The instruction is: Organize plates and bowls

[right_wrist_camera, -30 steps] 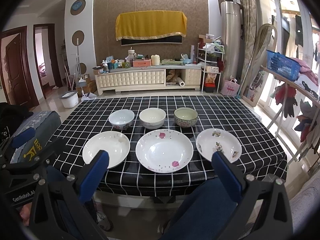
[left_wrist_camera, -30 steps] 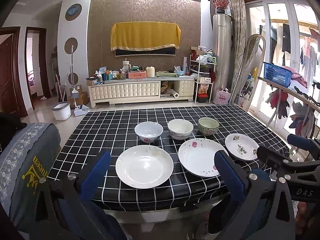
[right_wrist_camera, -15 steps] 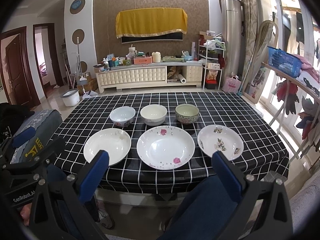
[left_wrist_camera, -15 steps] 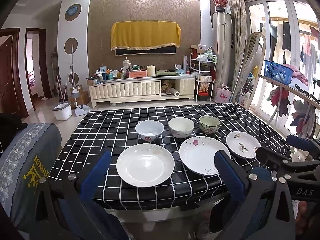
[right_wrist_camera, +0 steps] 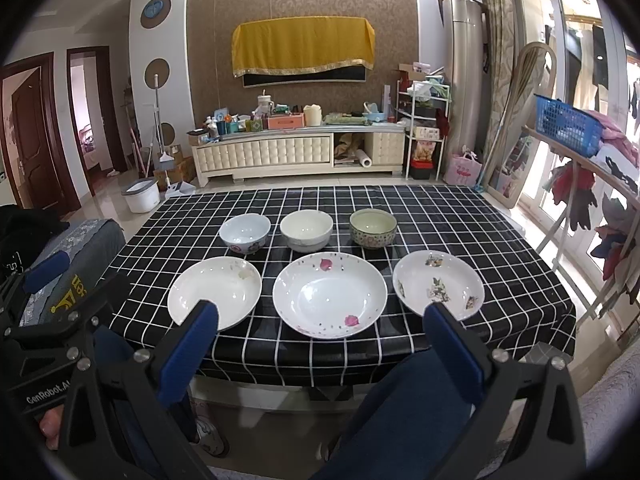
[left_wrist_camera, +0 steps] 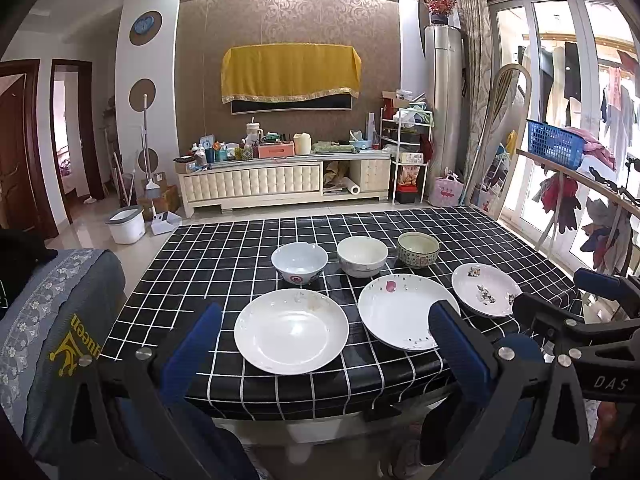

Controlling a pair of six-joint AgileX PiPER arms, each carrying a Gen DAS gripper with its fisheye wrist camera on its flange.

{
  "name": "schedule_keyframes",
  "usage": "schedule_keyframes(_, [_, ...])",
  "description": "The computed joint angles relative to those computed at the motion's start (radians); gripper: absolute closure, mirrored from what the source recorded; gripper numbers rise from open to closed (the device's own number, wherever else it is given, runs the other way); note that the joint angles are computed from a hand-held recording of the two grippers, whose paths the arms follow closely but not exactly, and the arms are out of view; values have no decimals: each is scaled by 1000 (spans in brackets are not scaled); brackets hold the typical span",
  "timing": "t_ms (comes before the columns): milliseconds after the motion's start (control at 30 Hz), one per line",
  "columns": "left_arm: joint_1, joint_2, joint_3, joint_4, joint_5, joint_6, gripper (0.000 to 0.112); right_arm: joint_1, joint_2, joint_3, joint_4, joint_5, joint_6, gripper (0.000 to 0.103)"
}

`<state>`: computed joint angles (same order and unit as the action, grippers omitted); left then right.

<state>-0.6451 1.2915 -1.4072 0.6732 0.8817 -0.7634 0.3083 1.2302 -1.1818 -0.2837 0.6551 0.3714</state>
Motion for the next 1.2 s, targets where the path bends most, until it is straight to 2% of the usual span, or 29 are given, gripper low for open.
schedule_keyframes(267, [-7, 3, -15, 5, 22, -5, 10, -25, 13, -20, 70, -3, -71, 0])
schedule_keyframes(367, [-10, 10, -26, 9, 29, -1, 10, -9, 35, -44, -11, 12, -7, 0])
schedule_keyframes(467, [-5, 29, -56, 3, 43, 28, 10, -27, 58, -71, 7, 11, -26, 0])
schedule_keyframes(567, [18, 53, -91, -9, 48, 64, 10, 18, 103, -117, -175, 40, 107, 0])
schedule_keyframes(633, [46, 75, -123, -36, 49, 108, 10, 20, 130, -140, -198, 22, 99, 0])
schedule_keyframes(733, [96, 107, -159, -77, 35, 161, 10, -20, 176, -188, -77, -25, -27, 0])
schedule_keyframes(800, [142, 138, -191, -123, 32, 196, 10, -37, 226, -242, 6, -25, -104, 0])
schedule_keyframes(967, [251, 223, -266, -236, 38, 260, 10, -36, 312, -275, 20, -122, -92, 0])
schedule_keyframes(1033, [278, 254, -275, -236, 23, 263, 10, -45, 382, -344, 104, -108, -154, 0])
schedule_keyframes(1133, [350, 319, -317, -349, 28, 335, 10, -46, 480, -452, 177, -54, -221, 0])
schedule_keyframes(1200, [402, 362, -341, -428, 31, 388, 10, -44, 587, -580, 247, 27, -297, 0])
